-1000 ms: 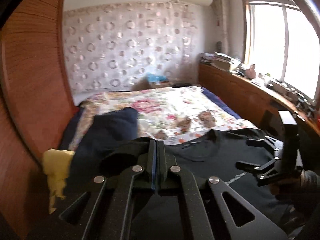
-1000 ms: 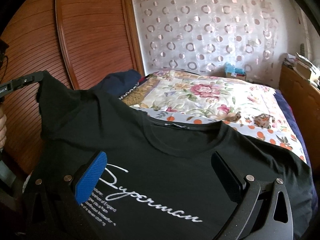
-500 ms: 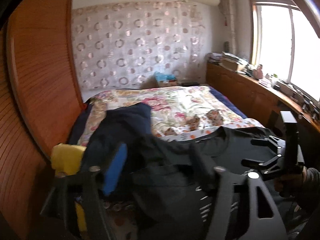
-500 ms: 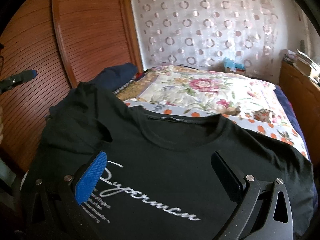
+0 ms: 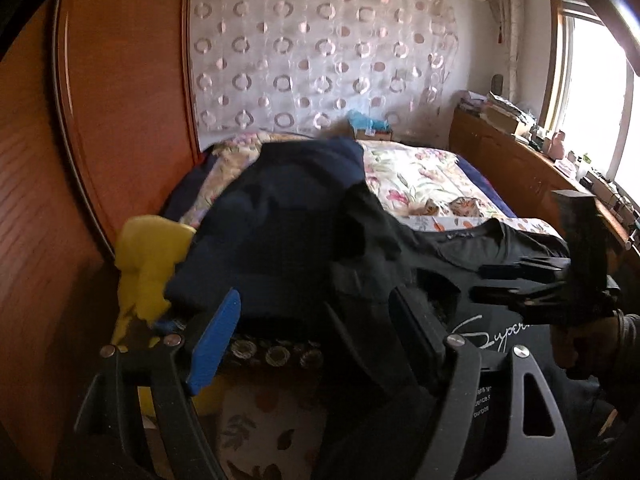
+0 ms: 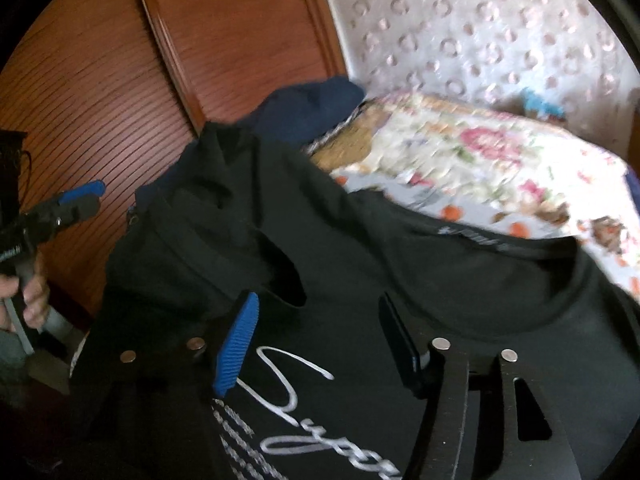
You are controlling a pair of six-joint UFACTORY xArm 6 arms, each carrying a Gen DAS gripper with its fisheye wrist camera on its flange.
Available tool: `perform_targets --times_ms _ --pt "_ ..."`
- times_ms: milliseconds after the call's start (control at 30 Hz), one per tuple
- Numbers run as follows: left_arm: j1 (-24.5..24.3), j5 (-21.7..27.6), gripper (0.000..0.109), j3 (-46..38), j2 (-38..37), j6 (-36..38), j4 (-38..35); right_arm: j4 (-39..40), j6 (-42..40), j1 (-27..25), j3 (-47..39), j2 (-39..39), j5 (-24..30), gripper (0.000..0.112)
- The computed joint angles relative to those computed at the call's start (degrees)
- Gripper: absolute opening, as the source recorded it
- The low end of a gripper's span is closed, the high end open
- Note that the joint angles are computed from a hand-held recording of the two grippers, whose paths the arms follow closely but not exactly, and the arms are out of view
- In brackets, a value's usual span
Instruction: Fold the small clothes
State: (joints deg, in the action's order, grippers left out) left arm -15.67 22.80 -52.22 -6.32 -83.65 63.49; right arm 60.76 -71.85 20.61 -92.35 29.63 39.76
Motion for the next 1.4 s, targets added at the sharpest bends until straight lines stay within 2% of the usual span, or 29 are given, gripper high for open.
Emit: perform_targets --times_ms 67,167,200,233,300,467,533,600,800,900,1067,1167,1200,1267,1333,1400 --pt "0.43 -1.26 0.077 -0.46 1.15 -0.07 -0.08 -3.67 3.51 0.50 -4.23 3.46 1.34 0.054" --pt "1.13 -3.11 0.077 -1.17 2.69 0.39 -0.34 -6.59 6.02 1.22 -8.47 6.84 2.66 0.036" --pt "1.25 -3.60 0.077 -1.53 3.23 0.64 -0.46 -6.78 6.15 1.21 -9.59 7.60 3.41 0.020" --pt "1.47 -4.16 0.077 -1.76 3.58 0.84 -0.43 -6.65 5.87 1.16 -10.29 8.01 3.98 0.009" --pt "1.98 -5.72 0.065 -1.95 4.15 1.18 -0.14 -4.70 3.90 0.91 -10.61 8.06 4.31 0.005" --pt "2.36 -7.68 0.022 -2.17 4.99 3.10 -1.32 -0.73 0.59 -0.75 -10.40 7.68 4.59 0.002" --pt "2.05 -7.37 0.010 -1.99 4.69 2.92 -0.90 0.38 -0.36 -0.95 -10.58 7.91 4.25 0.001" --pt "1.71 -7.28 0.004 -1.55 4.18 3.29 -1.45 1.84 -1.58 -0.92 -10.15 7.75 4.10 0.001" --pt "0.30 -8.17 0.002 0.02 0.83 -1.88 3.58 5.76 -5.74 -0.20 -6.72 5.40 1.46 0.001" --pt "-1.59 -9.14 0.002 0.39 -0.76 -2.14 4.24 7.72 -6.95 -0.20 -5.34 4.15 0.22 0.001" --pt "-4.71 -11.24 0.003 0.34 -0.57 2.21 0.65 12.56 -11.41 -0.94 -1.54 1.36 -1.87 0.001" --pt "-6.11 -10.18 0.004 -0.41 0.40 4.56 -1.06 15.76 -14.66 -1.39 2.89 -1.45 -4.48 0.002" --pt "-6.27 -9.87 0.007 -0.61 0.66 5.23 -1.42 16.58 -15.28 -1.52 3.80 -1.86 -5.33 0.002" --pt "-6.50 -8.56 0.032 -1.09 1.04 5.68 -1.76 16.51 -14.71 -1.13 6.62 -3.37 -9.79 0.004" --pt "-5.75 -9.14 0.041 -1.17 1.22 4.96 -1.25 16.74 -14.64 -0.80 7.73 -3.30 -13.08 0.010" --pt "-5.50 -8.44 0.042 -1.26 1.21 5.25 -1.83 16.37 -13.64 -1.03 8.57 -3.47 -12.91 0.014"
